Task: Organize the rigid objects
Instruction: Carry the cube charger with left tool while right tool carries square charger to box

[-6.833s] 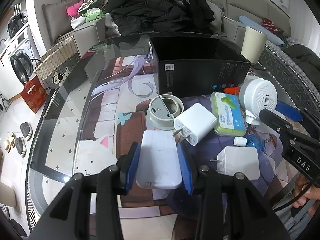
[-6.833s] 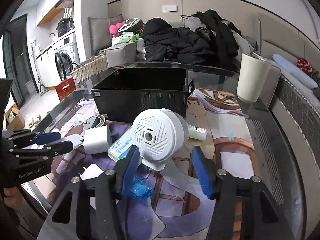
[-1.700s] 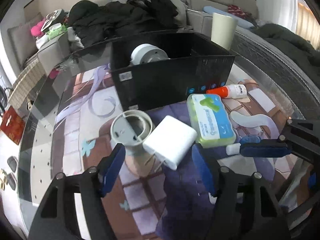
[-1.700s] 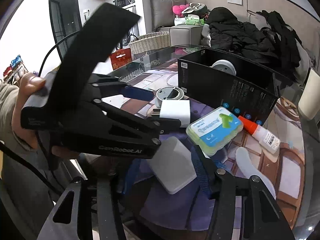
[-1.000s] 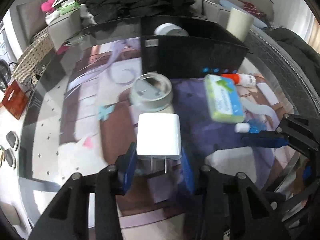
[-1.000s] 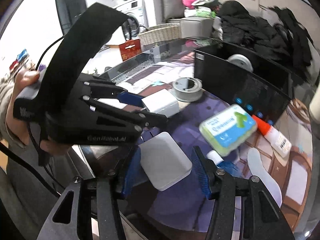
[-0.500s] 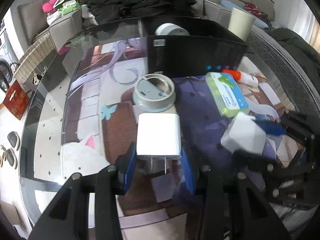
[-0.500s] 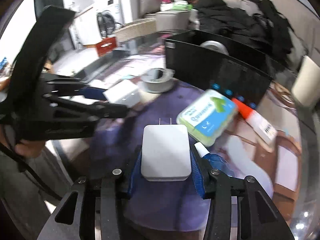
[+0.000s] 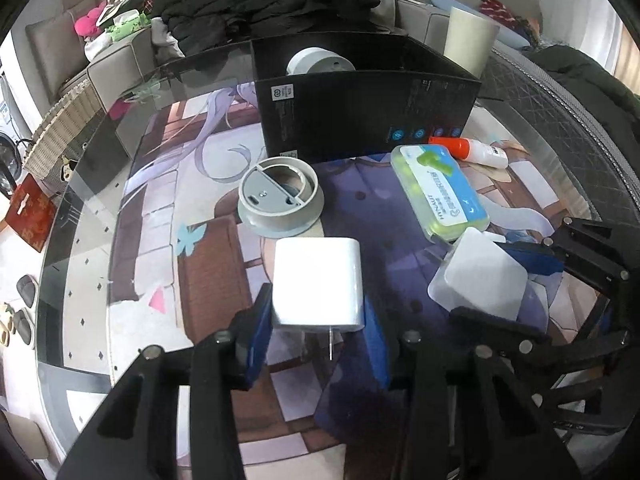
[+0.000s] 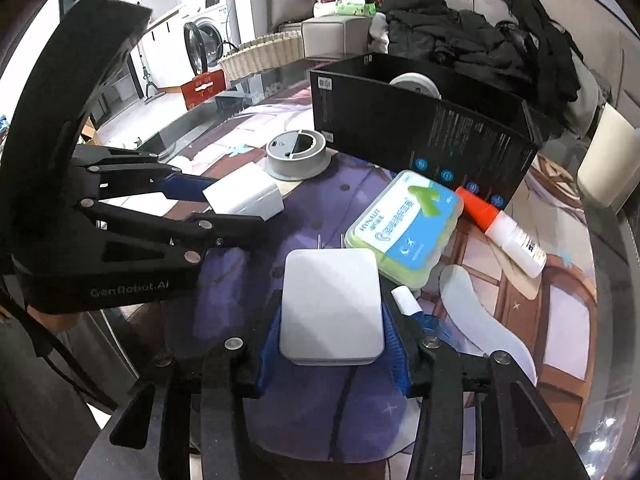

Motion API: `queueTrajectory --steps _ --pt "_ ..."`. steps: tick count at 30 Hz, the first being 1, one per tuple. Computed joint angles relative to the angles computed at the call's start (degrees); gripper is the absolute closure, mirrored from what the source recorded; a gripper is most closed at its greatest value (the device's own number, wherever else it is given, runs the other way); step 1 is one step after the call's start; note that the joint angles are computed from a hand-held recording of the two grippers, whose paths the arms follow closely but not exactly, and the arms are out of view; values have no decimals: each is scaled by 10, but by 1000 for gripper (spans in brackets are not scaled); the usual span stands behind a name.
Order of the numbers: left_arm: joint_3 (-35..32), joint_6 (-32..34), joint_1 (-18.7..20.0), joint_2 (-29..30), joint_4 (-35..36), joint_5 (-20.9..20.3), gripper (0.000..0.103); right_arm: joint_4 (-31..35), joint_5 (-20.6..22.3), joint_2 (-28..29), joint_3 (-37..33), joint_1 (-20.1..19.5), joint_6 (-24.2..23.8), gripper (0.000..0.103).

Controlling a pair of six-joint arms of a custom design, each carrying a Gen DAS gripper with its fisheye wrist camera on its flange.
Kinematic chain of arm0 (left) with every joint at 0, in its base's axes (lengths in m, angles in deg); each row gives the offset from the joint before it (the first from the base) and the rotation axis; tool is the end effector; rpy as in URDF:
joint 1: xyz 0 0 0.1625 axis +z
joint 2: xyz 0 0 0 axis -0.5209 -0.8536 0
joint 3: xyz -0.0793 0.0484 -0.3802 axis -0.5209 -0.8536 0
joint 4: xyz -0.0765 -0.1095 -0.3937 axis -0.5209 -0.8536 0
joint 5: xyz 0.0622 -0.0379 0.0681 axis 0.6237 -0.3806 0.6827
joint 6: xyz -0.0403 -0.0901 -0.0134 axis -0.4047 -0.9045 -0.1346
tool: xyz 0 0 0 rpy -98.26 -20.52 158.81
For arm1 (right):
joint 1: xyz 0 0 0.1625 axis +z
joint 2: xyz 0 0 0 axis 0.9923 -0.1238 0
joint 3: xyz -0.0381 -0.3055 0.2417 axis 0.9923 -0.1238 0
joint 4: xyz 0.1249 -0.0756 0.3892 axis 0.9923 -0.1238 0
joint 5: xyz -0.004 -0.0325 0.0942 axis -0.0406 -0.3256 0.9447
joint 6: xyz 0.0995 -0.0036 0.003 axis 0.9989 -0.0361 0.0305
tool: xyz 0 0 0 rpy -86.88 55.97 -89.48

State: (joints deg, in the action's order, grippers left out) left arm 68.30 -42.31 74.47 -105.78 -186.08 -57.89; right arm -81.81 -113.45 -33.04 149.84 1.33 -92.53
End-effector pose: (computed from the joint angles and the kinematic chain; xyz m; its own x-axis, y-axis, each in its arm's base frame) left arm -0.3647 -0.6160 -0.0244 -0.6934 0.3156 -0.6477 0.5557 0.8065 -0.2020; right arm 0.0431 -0.5905 0.2860 -0.5912 -0.5089 0.6257 -0.7189 0.6841 -0.1230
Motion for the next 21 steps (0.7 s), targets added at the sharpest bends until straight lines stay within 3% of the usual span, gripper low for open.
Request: queueTrajectory --steps 5,13,21 --pt "3 -5 0 -4 1 -3 63 20 7 -8 -4 -2 26 59" --pt "10 12 -7 -12 -35 4 63 -30 36 -20 7 1 25 59" --pt "23 82 -24 -11 -151 40 63 -132 94 -40 30 2 13 59"
